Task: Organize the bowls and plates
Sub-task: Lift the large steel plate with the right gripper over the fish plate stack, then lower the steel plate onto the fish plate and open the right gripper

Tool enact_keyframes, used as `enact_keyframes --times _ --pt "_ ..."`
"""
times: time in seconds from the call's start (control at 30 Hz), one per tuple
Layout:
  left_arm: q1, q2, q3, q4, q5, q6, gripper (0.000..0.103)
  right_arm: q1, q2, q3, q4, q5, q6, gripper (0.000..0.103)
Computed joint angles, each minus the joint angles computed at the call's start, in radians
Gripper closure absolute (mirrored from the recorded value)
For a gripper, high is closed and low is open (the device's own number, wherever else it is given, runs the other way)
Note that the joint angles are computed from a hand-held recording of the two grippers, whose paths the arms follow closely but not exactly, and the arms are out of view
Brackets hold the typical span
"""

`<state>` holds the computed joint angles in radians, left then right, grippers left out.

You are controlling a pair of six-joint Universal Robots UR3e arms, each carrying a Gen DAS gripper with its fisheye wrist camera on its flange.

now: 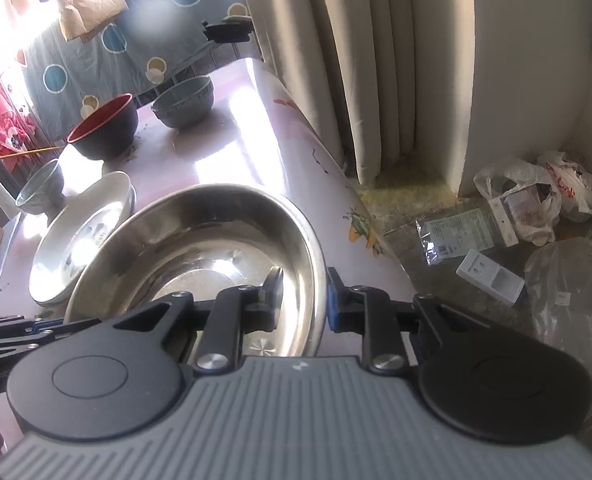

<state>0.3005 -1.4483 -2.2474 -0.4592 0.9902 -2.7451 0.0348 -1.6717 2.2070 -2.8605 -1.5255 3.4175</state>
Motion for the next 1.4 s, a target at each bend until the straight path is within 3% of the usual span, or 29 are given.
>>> enact_keyframes --times 0.3,0.8,1.13,1.4 --pt "0.09 0.06 0.033 -0.017 -0.032 -0.031 0.085 0.038 0.063 -0.173 0.035 0.015 -0.034 0.082" --pt "0.256 -0.128 0.186 0.049 0.049 -0.092 0.083 0.215 0.599 -0.822 0.152 0.1 -0.023 0.082" --pt "0.288 -0.224 0.249 0.03 0.063 -0.073 0.083 0.298 0.866 -1.233 0.346 0.045 -0.048 0.081" --pt "0.261 -0.269 0.27 0.022 0.097 -0.057 0.08 0.293 0.909 -1.277 0.368 0.05 -0.049 0.081"
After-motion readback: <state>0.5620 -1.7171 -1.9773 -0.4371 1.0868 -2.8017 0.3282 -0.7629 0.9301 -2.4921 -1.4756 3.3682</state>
